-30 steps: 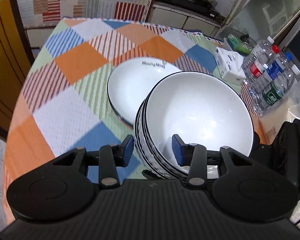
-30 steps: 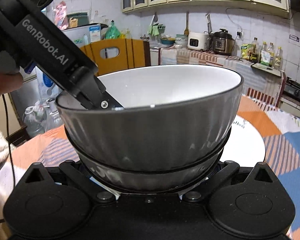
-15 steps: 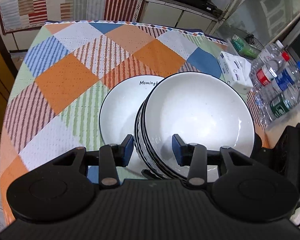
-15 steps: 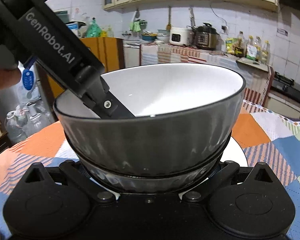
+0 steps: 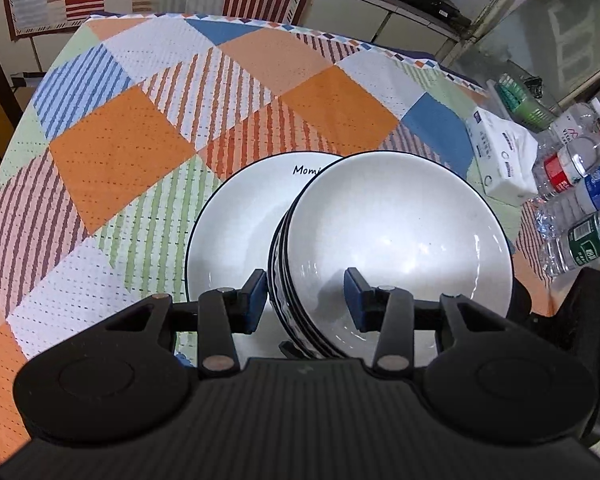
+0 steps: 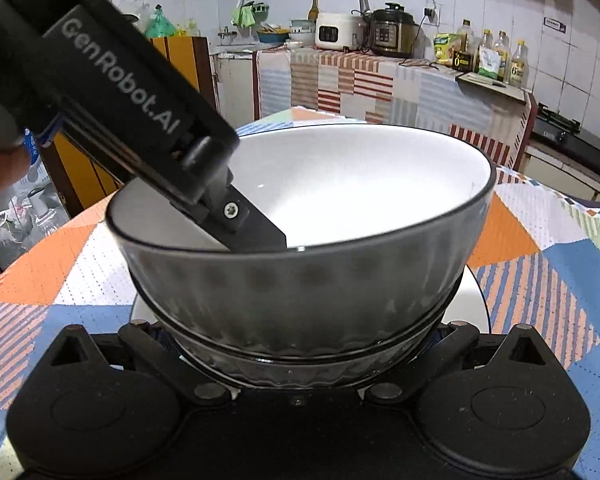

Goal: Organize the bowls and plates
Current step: 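Carry the bowl stack with the left tool and lower it onto the Morning Honey plate, then open the left tool and withdraw from the bowl stack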

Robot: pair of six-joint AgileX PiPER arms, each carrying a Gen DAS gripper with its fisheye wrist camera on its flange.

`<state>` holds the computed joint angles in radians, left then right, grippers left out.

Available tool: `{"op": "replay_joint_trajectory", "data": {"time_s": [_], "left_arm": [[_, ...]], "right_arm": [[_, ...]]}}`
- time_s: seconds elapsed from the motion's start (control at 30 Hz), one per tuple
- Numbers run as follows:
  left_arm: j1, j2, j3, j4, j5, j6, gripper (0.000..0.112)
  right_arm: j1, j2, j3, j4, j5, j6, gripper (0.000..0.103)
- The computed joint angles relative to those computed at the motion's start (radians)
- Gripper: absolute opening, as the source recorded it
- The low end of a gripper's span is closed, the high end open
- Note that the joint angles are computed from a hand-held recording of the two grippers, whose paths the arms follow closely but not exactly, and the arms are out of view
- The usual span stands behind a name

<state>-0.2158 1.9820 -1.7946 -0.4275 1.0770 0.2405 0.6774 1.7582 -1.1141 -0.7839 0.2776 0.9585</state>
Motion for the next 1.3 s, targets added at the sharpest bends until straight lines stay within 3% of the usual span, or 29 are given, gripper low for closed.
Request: {"op": "replay_joint_trajectory", "data": {"time_s": [0.3, 0.4, 0.5, 0.6, 0.8, 0.87, 0.93, 1.03, 1.13, 1.3], "left_arm": [[-0.016, -0.01, 0.021, 0.02, -0.036, -0.014, 0.04], [-0.018, -0.026, 0.05, 0.016, -0.062, -0.005, 0.04], [-0.033, -0.071, 0.124, 0.035, -0.137, 0.044, 0.041], [-0.054, -0.132, 0.211, 0.074, -0.234, 0.047, 0.044], [-0.045, -0.21, 0.285, 0.038, -0.288, 0.065, 0.052], [-0.032, -0.23, 0.305, -0.009, -0.288, 0.087, 0.052], [-0.053, -0.246, 0.313, 0.048, -0.297, 0.049, 0.052], [-0.073, -0.287, 0.357, 0.092, -0.343, 0.031, 0.052], [-0.057, -0.333, 0.381, 0.061, -0.332, 0.021, 0.054], [-0.046, -0.44, 0.42, 0.138, -0.296, -0.081, 0.061]], "right_arm": [[-0.05, 0.022, -0.034, 0.265, -0.017, -0.262, 0.103], [-0.05, 0.022, -0.035, 0.266, -0.016, -0.261, 0.103], [-0.049, 0.022, -0.035, 0.233, -0.006, -0.217, 0.103], [-0.005, 0.008, -0.032, 0.109, 0.072, -0.056, 0.103], [0.042, -0.08, 0.068, -0.043, 0.075, 0.125, 0.103], [0.048, -0.117, 0.1, -0.032, 0.068, 0.146, 0.103], [0.05, -0.151, 0.12, 0.015, 0.072, 0.108, 0.103], [0.094, -0.207, 0.153, -0.097, 0.134, 0.24, 0.103], [0.118, -0.255, 0.166, -0.101, 0.185, 0.284, 0.103], [0.191, -0.315, 0.132, -0.114, 0.384, 0.352, 0.103]]}}
